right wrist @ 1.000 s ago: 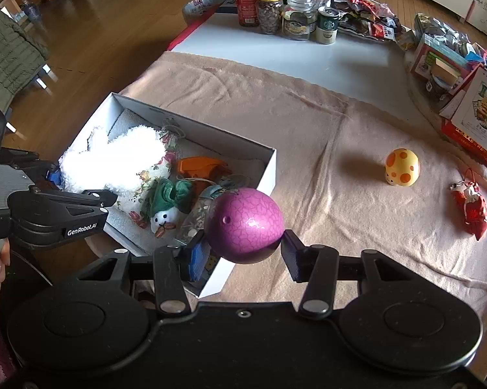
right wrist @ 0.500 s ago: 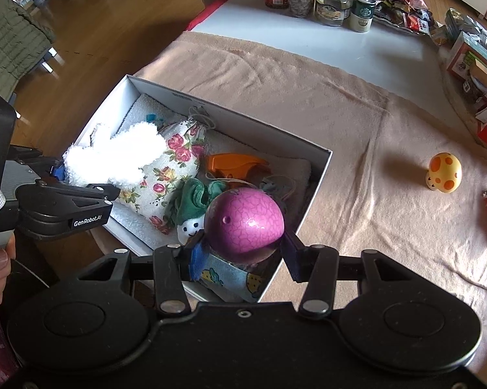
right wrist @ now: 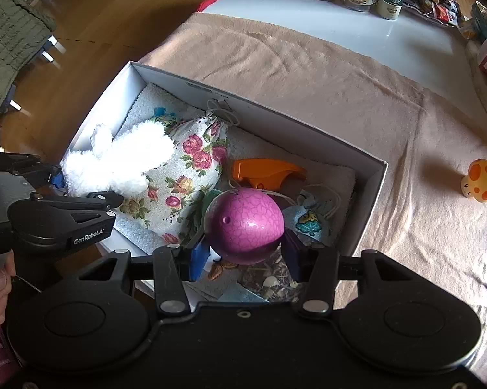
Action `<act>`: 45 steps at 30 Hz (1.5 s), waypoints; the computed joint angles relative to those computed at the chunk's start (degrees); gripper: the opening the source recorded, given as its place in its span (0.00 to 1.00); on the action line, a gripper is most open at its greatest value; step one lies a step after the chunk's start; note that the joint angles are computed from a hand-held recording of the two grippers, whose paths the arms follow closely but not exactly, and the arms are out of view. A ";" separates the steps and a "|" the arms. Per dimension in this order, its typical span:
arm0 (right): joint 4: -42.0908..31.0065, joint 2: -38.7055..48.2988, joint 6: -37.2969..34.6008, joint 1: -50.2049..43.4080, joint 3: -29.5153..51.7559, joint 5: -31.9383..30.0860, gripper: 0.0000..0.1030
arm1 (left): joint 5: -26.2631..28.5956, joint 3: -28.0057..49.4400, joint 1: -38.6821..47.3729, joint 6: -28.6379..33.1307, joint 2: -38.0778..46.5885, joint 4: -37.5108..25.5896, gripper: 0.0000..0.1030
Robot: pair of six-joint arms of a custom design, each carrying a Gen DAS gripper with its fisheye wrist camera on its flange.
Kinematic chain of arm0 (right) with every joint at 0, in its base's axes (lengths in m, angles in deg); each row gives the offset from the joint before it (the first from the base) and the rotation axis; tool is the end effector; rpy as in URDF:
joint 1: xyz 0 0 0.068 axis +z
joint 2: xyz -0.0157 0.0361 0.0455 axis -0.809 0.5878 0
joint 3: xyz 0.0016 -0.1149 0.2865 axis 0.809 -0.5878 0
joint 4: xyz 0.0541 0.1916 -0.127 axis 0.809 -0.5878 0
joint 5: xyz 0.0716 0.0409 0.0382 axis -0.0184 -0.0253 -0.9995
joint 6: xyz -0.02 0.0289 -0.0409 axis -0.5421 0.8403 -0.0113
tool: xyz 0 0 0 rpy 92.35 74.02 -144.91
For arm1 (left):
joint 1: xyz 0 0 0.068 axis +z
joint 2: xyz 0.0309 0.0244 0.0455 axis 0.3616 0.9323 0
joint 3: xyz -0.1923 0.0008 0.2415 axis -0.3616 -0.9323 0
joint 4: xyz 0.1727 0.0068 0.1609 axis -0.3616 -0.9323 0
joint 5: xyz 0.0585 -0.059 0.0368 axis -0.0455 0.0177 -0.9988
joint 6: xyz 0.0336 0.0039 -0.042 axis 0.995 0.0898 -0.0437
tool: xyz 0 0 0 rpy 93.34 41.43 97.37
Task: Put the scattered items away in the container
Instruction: 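Open the left tool to drop the plush while the right tool releases the egg, then withdraw both tools from the box and reach the left tool to the yellow mushroom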
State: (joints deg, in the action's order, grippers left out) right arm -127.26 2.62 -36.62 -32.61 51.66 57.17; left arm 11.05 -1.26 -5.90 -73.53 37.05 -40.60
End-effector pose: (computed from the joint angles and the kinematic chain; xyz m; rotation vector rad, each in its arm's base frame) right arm 0.1635 0.0718 0.3546 -1.1232 2.7294 0.2990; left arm 0.2375 -0.1109 0.3352 -0.0067 2.8828 0.2517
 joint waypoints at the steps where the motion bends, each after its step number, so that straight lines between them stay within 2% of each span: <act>1: 0.71 0.20 0.72 0.66 -0.41 0.29 0.48 | -0.17 0.19 1.14 0.78 0.12 0.28 0.40; 9: 5.04 2.10 4.49 4.22 -2.87 1.77 0.48 | -0.61 1.27 7.70 6.14 2.99 3.07 0.40; 17: 7.53 3.65 6.02 5.66 -4.19 2.72 0.48 | 0.66 0.13 8.73 8.63 5.69 7.19 0.41; 23: 7.20 4.69 5.84 5.47 -4.14 2.43 0.48 | 0.59 -0.86 7.73 9.11 5.81 7.32 0.50; 25: 6.79 4.79 5.63 5.06 -4.25 2.34 0.48 | 0.69 -1.19 7.11 8.84 5.33 6.57 0.59; 28: 6.35 4.44 5.10 4.37 -4.50 2.06 0.48 | -0.58 -1.67 5.53 8.36 4.24 5.60 0.65; 36: 2.61 1.82 1.29 0.67 -3.28 0.48 0.48 | -0.44 -1.52 0.91 4.38 -0.01 0.90 0.67; 45: -3.34 -1.15 -6.29 -7.24 -0.35 -2.45 0.48 | -1.94 1.51 -7.76 -3.16 -2.62 -4.55 0.68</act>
